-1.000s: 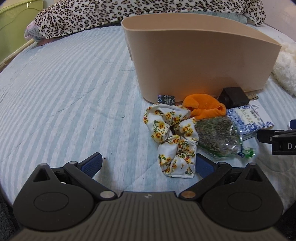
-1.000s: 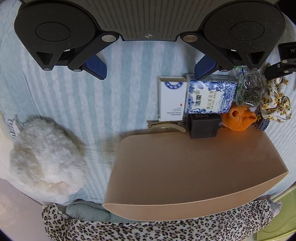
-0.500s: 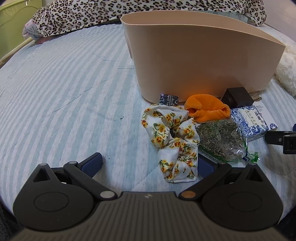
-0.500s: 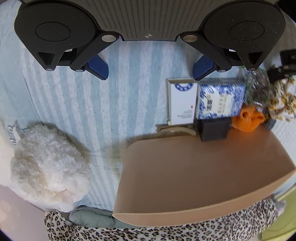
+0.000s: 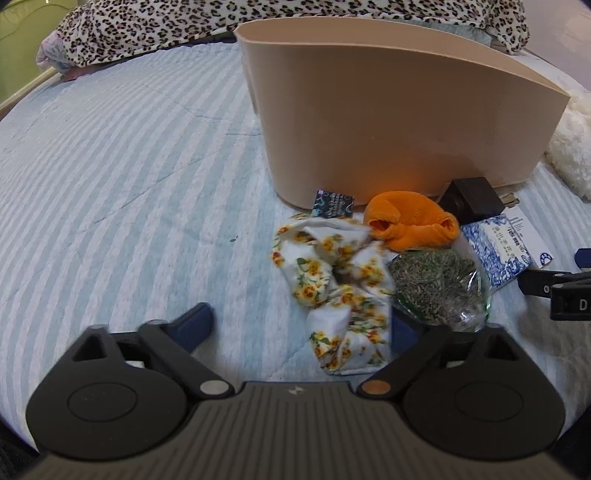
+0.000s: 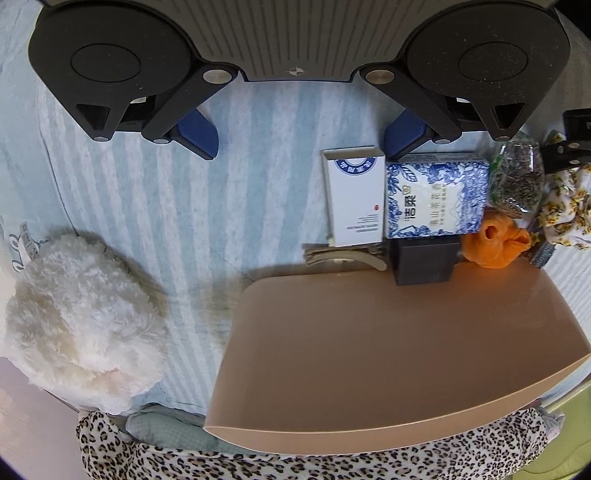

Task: Organize objects
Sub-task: 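Grasp the white card box with the right gripper while the left grasps the floral scrunchie, then lift both items over the basket and open both grippers to drop them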

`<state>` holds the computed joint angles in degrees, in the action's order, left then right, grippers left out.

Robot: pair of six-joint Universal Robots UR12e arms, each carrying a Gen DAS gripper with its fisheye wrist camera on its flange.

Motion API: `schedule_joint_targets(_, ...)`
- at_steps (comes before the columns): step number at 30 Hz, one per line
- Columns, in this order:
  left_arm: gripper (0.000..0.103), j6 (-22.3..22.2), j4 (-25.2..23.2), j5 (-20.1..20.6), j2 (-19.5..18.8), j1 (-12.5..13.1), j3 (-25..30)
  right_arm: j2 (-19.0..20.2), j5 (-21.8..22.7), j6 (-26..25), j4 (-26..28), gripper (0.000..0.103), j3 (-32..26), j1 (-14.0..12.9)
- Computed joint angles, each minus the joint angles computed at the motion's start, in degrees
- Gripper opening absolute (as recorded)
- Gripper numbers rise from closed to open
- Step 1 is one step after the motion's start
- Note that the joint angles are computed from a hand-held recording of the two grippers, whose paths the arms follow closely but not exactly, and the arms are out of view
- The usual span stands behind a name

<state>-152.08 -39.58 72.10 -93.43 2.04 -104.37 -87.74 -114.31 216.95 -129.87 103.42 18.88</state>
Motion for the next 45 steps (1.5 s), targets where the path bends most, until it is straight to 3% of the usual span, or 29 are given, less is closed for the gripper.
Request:
schedule_joint_targets(4,0.080,1.0,0.3,-0.7,0.4,0.0,-0.3,-0.1,-1.5,-0.6,0.4,0.093,0.0,0.0)
schedule_joint_targets(6,0.066,2.1,0.1,-1.7,0.6,0.1,-0.5,-0.3,-0.6,-0.9,-0.5,0.091,0.4,-0.5)
schedule_joint_targets(9,0.053,3.5,-0.8,-2.8,0.9,0.2,-0.4,-0.6,0.1,-3.0,-2.6,0.086,1.1,-0.7)
schedule_joint_targets(12,0.045,4.4,-1.1,-3.4,1.1,0.3,-0.5,-0.6,1.4,-5.9,-5.3,0.070,1.6,-1.1)
schedule_joint_targets(14,0.037,4.7,-1.1,-3.6,1.2,0.3,-0.7,-0.7,3.0,-7.2,-6.8,0.052,1.9,-1.5)
schedule_joint_targets(17,0.023,5.2,-2.0,-4.5,1.3,0.5,-0.6,-1.0,4.2,-7.6,-7.2,0.033,1.8,-0.8)
schedule_joint_targets(21,0.012,5.1,-2.5,-4.8,1.2,0.7,-0.2,-1.3,4.1,-8.0,-6.6,0.028,1.5,0.0)
schedule_joint_targets(26,0.011,3.8,-4.9,-6.1,2.2,1.5,0.0,-2.3,3.4,-6.5,-6.4,0.028,1.9,0.6)
schedule_joint_targets(32,0.011,3.6,-3.8,-9.8,4.4,3.0,-0.6,-4.4,-0.5,-5.5,-7.4,0.028,1.8,2.4)
schedule_joint_targets(40,0.011,0.5,3.4,-14.4,5.3,3.3,1.1,-5.0,-7.3,-8.5,-13.3,0.028,-0.3,3.5)
schedule_joint_targets(45,0.011,-2.7,8.3,-14.8,3.5,1.6,3.8,-4.1,-9.7,-11.8,-17.1,0.028,-2.3,3.0)
